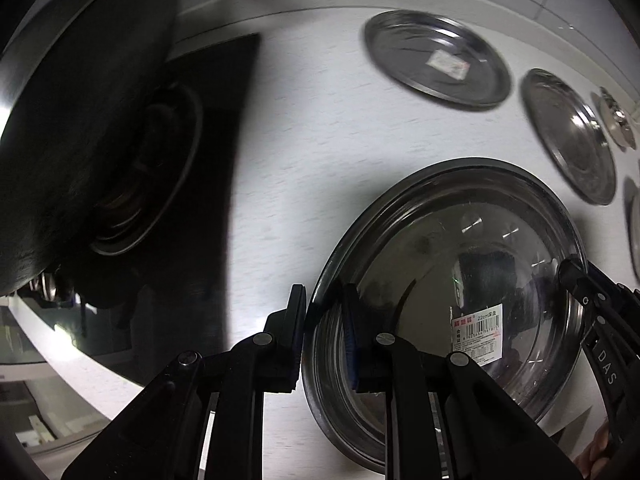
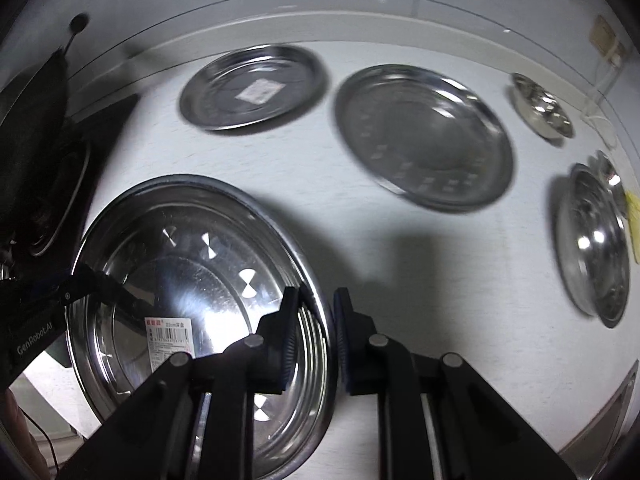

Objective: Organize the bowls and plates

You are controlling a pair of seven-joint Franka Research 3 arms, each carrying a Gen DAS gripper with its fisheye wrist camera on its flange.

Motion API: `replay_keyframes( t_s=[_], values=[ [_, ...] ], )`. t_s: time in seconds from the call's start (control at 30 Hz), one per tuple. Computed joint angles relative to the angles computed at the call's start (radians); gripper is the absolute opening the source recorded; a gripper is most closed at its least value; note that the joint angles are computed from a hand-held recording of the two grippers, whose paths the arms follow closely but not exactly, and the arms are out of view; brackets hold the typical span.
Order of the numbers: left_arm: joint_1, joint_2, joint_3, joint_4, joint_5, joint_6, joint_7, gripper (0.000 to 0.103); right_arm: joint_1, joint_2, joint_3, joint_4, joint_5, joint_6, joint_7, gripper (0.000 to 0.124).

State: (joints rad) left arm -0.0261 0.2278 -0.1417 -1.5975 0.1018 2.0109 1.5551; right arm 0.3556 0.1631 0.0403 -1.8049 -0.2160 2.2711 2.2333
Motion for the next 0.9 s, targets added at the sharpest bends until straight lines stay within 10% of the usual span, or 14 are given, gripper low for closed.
replay_keyframes(
  t_s=[0.53, 0.9],
  values=[
    [0.015, -0.086, 0.015, -0.166, 0.077, 0.167, 0.006, 0.014, 0.058, 0.072, -0.009, 0.061, -0.007, -0.051, 0.072, 0.022],
    [0.007, -0.15, 0.002, -0.12, -0.045, 0.192, 0.039, 0.06, -0.011, -0.118, -0.011, -0.068, -0.024, 0.04, 0.182, 0.024]
  ],
)
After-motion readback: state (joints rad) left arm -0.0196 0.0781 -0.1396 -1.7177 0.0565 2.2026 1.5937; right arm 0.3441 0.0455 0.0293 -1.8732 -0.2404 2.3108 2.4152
